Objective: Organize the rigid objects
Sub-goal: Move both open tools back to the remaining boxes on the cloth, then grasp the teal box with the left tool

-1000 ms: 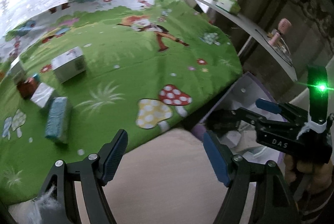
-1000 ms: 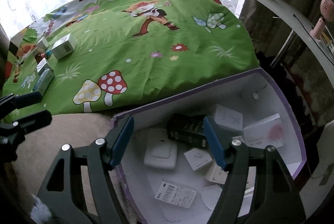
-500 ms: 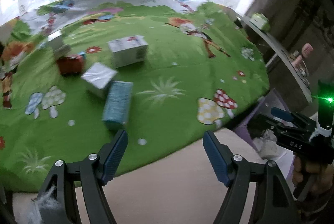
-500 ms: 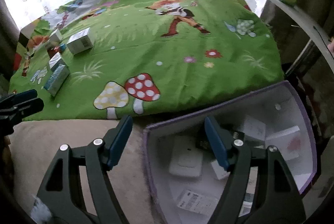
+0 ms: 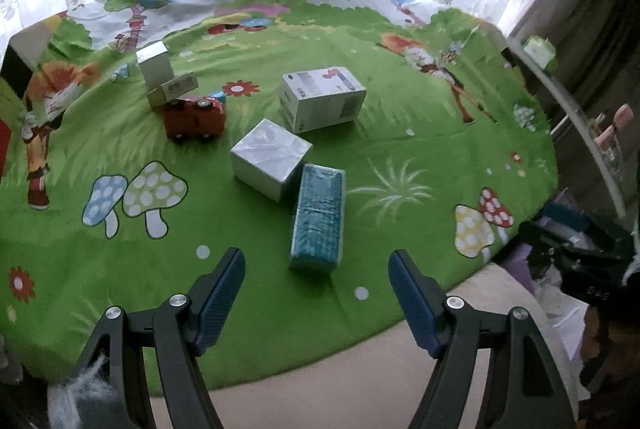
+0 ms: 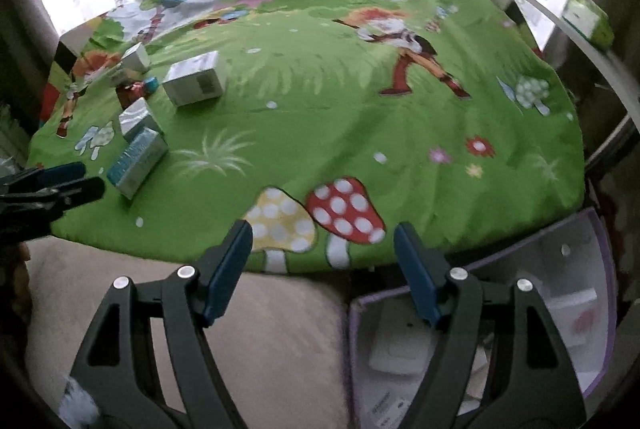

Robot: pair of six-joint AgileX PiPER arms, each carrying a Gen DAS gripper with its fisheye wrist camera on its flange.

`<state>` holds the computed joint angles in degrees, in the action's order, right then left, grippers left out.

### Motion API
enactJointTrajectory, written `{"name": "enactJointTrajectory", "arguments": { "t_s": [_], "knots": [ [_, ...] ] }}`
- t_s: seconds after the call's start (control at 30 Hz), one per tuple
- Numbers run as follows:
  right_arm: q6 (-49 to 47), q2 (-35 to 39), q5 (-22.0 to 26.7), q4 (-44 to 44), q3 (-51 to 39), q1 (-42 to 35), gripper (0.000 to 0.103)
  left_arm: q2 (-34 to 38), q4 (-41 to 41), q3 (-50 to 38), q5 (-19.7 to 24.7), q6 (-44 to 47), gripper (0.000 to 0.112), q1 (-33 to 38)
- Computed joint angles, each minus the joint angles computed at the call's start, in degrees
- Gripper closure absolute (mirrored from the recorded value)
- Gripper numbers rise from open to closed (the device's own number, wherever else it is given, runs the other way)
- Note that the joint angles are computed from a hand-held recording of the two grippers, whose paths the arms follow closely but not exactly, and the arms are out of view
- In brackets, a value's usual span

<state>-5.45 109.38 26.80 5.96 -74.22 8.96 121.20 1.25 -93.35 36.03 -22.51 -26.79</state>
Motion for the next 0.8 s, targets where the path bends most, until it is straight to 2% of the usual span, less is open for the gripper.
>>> {"name": "enactJointTrajectory", "arguments": {
  "t_s": [0.2, 0.4, 0.47, 0.57, 0.8],
  "knots": [
    [1.0, 3.5, 1.5, -1.5, -5.9, 2.5, 0.023, 6.0, 0.7, -8.5, 5.7, 1.2, 0.039, -0.4],
    [1.9, 7.9, 3.6, -2.4, -12.9, 4.9, 0.019, 9.4, -0.3, -13.2, 8.1, 2.4, 0.048, 0.1],
    [2.4, 9.1, 4.3, -2.7, -14.8, 5.3, 0.018, 10.0, -1.1, -14.0, 8.4, 3.2, 0.062, 0.3],
    [3.1, 11.2, 5.7, -2.8, -18.6, 6.1, 0.017, 11.0, -3.4, -14.5, 8.6, 4.8, 0.076, 0.7],
    [4.8, 15.8, 8.6, -3.1, -26.4, 7.4, 0.014, 9.0, -6.5, -10.6, 5.6, 6.7, 0.077, 1.5]
  ]
}}
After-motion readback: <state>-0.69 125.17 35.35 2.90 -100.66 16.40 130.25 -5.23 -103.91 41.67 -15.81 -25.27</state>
